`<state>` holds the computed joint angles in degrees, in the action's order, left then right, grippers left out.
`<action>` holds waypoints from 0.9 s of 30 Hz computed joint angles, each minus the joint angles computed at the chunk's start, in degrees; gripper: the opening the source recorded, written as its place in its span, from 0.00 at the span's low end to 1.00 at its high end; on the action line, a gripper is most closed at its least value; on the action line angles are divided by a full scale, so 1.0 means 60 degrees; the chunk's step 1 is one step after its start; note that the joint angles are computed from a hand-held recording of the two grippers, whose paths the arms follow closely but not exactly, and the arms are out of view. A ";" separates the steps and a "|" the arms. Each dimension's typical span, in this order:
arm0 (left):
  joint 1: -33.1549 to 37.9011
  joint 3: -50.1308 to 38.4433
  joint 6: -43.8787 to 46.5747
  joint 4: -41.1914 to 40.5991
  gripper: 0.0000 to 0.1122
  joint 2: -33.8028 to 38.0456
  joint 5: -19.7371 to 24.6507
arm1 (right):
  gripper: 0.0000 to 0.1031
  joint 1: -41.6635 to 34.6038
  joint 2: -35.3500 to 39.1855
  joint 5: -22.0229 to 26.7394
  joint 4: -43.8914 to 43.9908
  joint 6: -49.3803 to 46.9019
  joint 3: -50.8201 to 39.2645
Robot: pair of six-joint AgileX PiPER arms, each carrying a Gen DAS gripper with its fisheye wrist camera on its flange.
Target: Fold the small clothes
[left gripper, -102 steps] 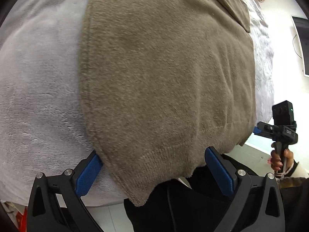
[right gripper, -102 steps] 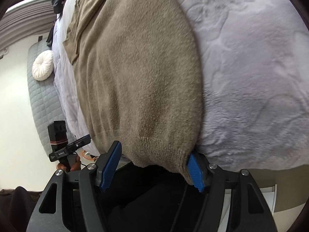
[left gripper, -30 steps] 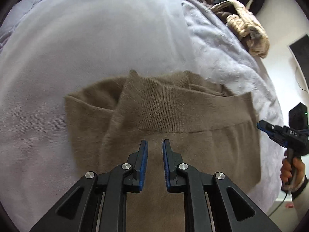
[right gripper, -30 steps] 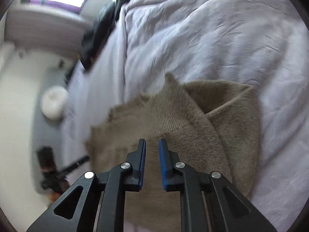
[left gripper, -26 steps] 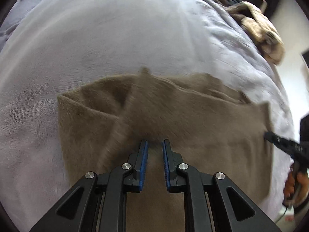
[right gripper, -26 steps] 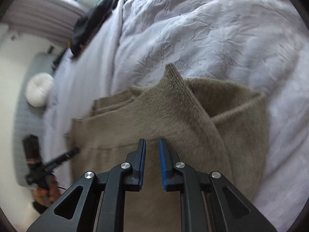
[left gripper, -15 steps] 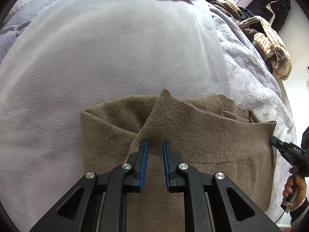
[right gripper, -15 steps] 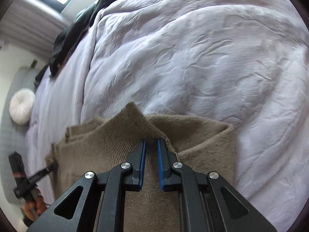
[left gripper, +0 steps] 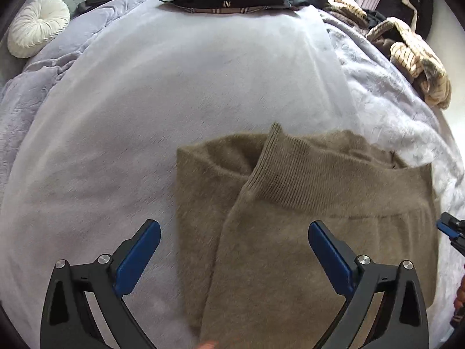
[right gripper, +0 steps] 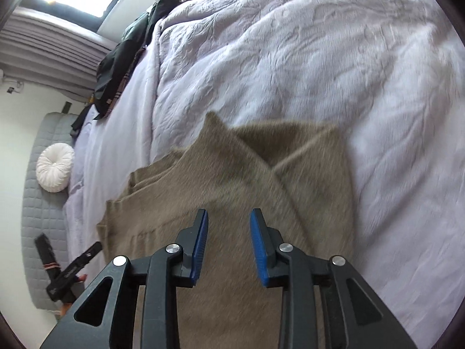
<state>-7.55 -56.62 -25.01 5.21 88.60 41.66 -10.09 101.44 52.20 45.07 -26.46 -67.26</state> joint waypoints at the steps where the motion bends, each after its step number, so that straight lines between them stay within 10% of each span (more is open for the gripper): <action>1: -0.0003 0.0188 -0.0045 0.0027 0.91 -0.0132 -0.0003 | 0.37 -0.0045 -0.0153 0.0085 0.0114 -0.0121 0.0222; 18: 0.2685 0.4228 0.2289 -0.4014 0.91 -0.4032 0.1817 | 0.51 -0.3198 -0.2676 0.2163 0.0776 -0.2306 0.5637; 27: 0.2429 0.4895 0.1477 -0.4799 0.89 -0.3675 0.0326 | 0.51 -0.5058 -0.1690 0.1306 0.3392 -0.3221 0.6475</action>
